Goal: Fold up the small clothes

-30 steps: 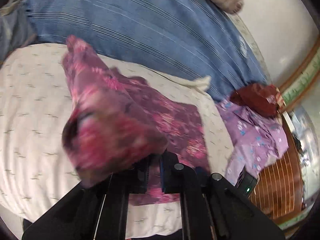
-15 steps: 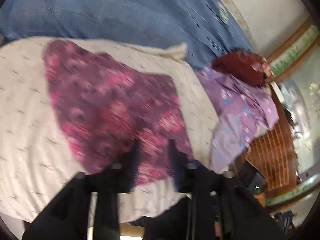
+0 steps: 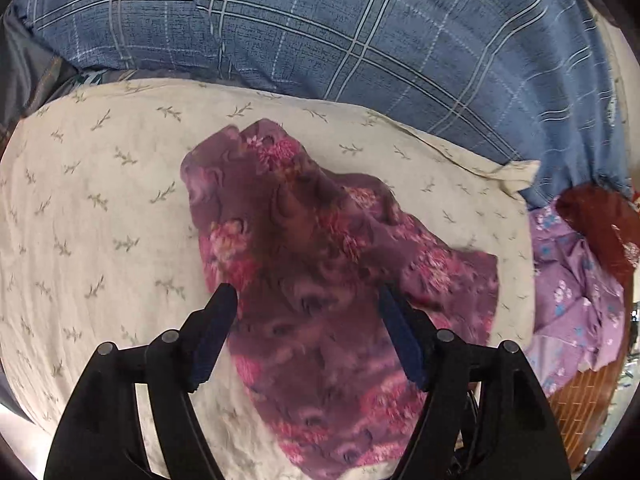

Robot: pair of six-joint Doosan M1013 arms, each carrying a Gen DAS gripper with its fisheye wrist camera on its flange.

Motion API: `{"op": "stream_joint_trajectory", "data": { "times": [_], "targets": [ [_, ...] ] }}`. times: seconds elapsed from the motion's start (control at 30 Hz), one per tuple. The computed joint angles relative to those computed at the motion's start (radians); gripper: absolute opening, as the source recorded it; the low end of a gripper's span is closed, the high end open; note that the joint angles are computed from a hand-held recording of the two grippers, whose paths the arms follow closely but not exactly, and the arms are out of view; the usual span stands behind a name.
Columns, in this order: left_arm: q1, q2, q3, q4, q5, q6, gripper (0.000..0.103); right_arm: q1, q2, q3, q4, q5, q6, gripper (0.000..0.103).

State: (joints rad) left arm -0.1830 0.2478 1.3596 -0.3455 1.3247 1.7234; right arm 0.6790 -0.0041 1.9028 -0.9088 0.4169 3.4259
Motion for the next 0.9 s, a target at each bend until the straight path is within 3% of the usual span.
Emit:
{"op": "stream_joint_trajectory", "data": {
  "times": [0.03, 0.1, 0.13, 0.17, 0.2, 0.23, 0.37, 0.5, 0.67, 0.73, 0.8, 0.83, 0.9],
  "targets": [
    [-0.009, 0.006, -0.001, 0.024, -0.012, -0.011, 0.073, -0.009, 0.01, -0.007, 0.007, -0.006, -0.009, 0.096],
    [-0.015, 0.023, -0.002, 0.036, -0.021, -0.032, 0.073, -0.024, 0.031, -0.024, 0.028, -0.02, -0.067, 0.078],
    [-0.014, 0.028, 0.003, 0.019, -0.026, -0.03, 0.066, -0.035, 0.039, -0.033, 0.086, -0.039, -0.155, 0.045],
    [-0.015, 0.026, 0.012, 0.016, -0.041, -0.027, 0.051, -0.042, 0.049, -0.047, 0.165, -0.045, -0.262, 0.004],
    [-0.018, 0.022, 0.019, 0.02, -0.055, -0.02, 0.026, -0.042, 0.059, -0.06, 0.199, -0.033, -0.317, 0.007],
    [-0.016, 0.017, 0.027, 0.012, -0.06, -0.012, 0.017, -0.04, 0.054, -0.058, 0.192, -0.039, -0.319, 0.006],
    [-0.002, -0.025, 0.06, -0.072, -0.106, 0.041, 0.013, -0.008, -0.015, 0.01, -0.14, -0.126, 0.047, 0.006],
    [-0.031, -0.09, 0.103, -0.204, -0.108, 0.151, 0.013, 0.057, -0.099, 0.072, -0.433, -0.075, 0.366, 0.006],
    [-0.128, -0.114, 0.167, -0.294, -0.072, 0.235, 0.013, 0.21, -0.167, 0.141, -0.388, 0.208, 0.421, 0.006],
    [-0.163, -0.1, 0.196, -0.282, -0.044, 0.184, 0.013, 0.22, -0.176, 0.18, -0.266, 0.214, 0.446, 0.006],
    [-0.174, -0.095, 0.225, -0.27, -0.053, 0.132, 0.013, 0.207, -0.179, 0.204, -0.159, 0.172, 0.418, 0.006],
    [-0.157, -0.1, 0.237, -0.31, -0.051, 0.14, 0.013, 0.212, -0.184, 0.209, -0.139, 0.178, 0.417, 0.012],
    [-0.106, -0.106, 0.241, -0.414, -0.017, 0.166, 0.013, 0.24, -0.208, 0.215, -0.171, 0.22, 0.431, 0.014]
  ]
}}
